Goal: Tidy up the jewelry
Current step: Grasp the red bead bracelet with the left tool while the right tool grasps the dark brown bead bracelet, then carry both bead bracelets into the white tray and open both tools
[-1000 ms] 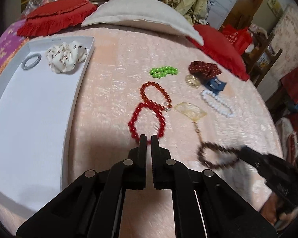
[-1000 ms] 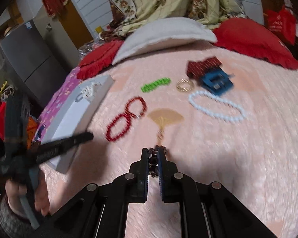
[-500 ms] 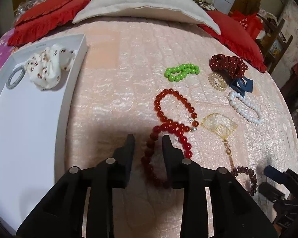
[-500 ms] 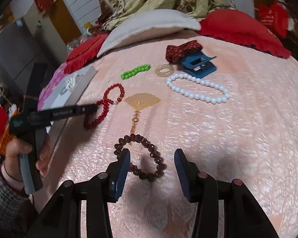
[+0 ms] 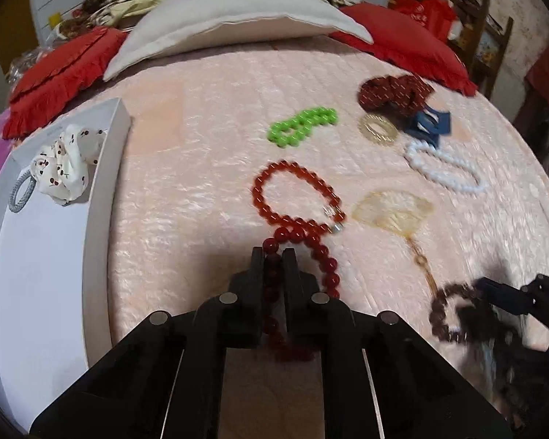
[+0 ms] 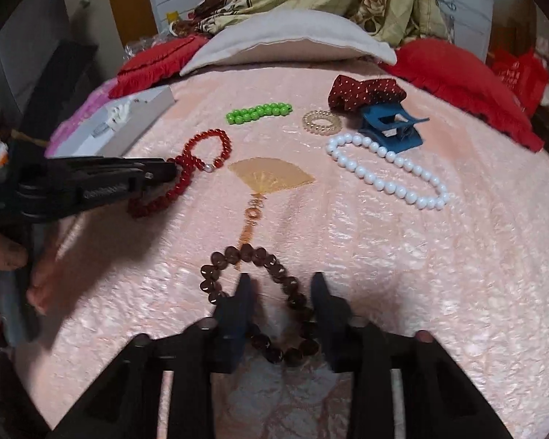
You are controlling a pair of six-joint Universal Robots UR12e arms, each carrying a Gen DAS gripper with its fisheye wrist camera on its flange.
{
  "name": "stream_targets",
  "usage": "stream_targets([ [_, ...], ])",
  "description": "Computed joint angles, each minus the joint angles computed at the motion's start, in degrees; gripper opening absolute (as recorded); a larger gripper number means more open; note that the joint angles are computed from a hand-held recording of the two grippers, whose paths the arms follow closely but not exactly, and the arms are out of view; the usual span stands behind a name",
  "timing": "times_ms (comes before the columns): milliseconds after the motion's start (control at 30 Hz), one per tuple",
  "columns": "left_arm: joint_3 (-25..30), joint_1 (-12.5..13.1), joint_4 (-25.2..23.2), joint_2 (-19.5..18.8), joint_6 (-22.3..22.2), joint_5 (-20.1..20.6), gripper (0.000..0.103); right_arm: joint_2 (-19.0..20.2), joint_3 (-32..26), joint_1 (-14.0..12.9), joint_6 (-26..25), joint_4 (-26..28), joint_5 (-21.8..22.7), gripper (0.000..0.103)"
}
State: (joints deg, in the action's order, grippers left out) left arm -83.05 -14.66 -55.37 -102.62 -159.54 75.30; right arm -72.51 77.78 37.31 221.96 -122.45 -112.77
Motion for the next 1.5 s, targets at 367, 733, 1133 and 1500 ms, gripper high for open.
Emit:
stream_targets([
  [367, -4.0, 3.6, -1.6, 6.2, -4.4, -8.4, 0.008, -1.4, 0.7, 0.5, 0.2, -3.7, 0.1, 0.010],
  [733, -4.4, 9.0, 2.4, 9.2, -9.9, -13.4, 0.008, -1.3, -2.3, 1.3, -0.4, -5.7, -0.3, 0.010],
  [1133, -2.7, 13.2, 4.9, 6.2, -14.0, -13.5, 0.008, 4.1, -13.7, 1.1, -5.6, -2.1, 3.7, 0.010],
  [1500, 1.2, 17.0, 3.9, 0.5, -18.5, -13.2, 0.007, 23.1, -45.5, 2.2, -18.4, 12.8, 7.5, 0.010],
])
